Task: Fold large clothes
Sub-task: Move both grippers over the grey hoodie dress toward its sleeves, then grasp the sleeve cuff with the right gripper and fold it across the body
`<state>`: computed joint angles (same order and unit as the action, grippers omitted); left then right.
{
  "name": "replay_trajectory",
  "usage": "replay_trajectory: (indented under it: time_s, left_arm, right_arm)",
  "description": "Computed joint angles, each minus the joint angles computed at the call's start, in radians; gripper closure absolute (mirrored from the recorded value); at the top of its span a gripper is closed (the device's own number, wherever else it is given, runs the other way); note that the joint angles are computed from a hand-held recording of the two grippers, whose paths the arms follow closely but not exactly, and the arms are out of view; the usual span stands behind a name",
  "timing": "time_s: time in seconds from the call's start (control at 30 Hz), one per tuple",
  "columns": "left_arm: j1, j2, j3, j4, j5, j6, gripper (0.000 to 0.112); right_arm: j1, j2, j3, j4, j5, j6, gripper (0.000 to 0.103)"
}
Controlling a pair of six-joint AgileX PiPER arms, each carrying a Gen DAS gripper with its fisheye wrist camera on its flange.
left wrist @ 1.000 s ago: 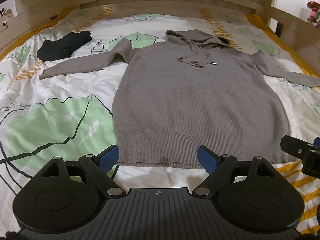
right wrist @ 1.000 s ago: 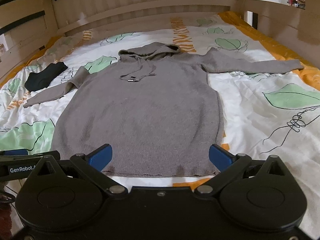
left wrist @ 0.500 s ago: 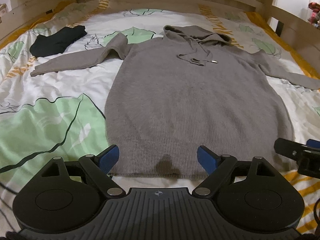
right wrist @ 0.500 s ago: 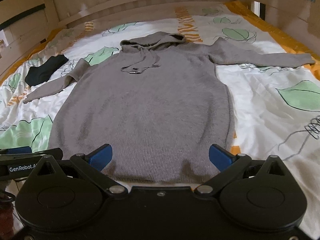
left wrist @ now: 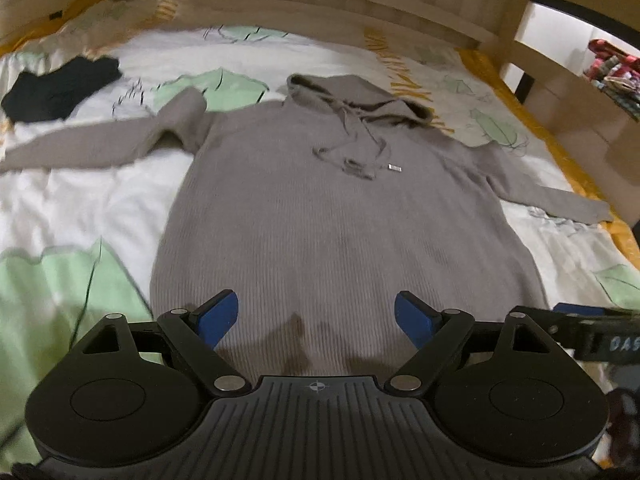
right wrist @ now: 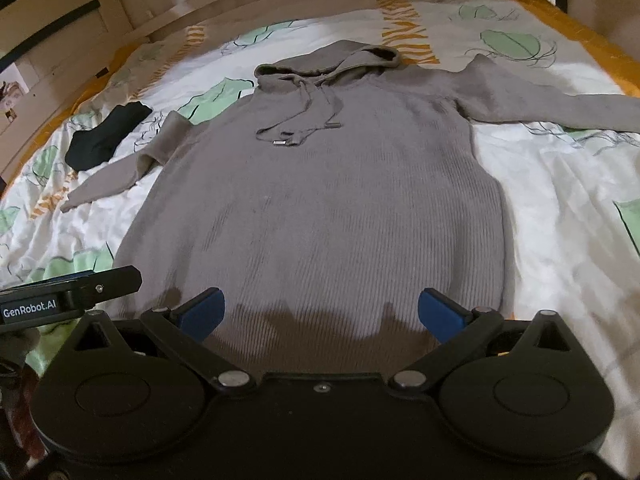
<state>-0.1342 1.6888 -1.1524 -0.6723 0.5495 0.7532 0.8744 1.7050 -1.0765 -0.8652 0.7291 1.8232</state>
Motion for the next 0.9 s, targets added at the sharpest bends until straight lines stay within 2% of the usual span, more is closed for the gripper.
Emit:
replay_trajectory:
  time_s: [0.23,0.43,0.53,0.67,0.8,0.9]
  left_arm:
    - [-0.053,0.152,-0.234,0.088,0.016,-0.081,0.027]
    - [-0.101,0.325,-0.48,0.191,0.037,-0.18,0.027]
    - [-0.122,0.419,-0.603,0.236,0.051,-0.222,0.027]
    - [-0.14,0.547,-0.757,0.282,0.075,-0.262,0.027]
    - [-0.147,0.639,-0.858,0.295,0.095,-0.281,0.027]
    - [-0.153,0.71,-0.94,0.314,0.132,-0.303,0.027]
  right_arm:
    - [-0.25,-0.079,0.057,0.129,-0.218,-0.225,0.001]
    - [-0.501,-0.104,0.087,0.277,-0.335,-0.464,0.001]
    - [-0.641,-0.113,0.122,0.374,-0.428,-0.586,0.001]
    - [-0.779,-0.113,0.157,0.271,-0.474,-0.51,0.001]
    - [-0.946,-0.103,0.172,0.396,-0.496,-0.668,0.001]
    - [-1.05,-0.111,0.206,0.397,-0.513,-0.66,0.001]
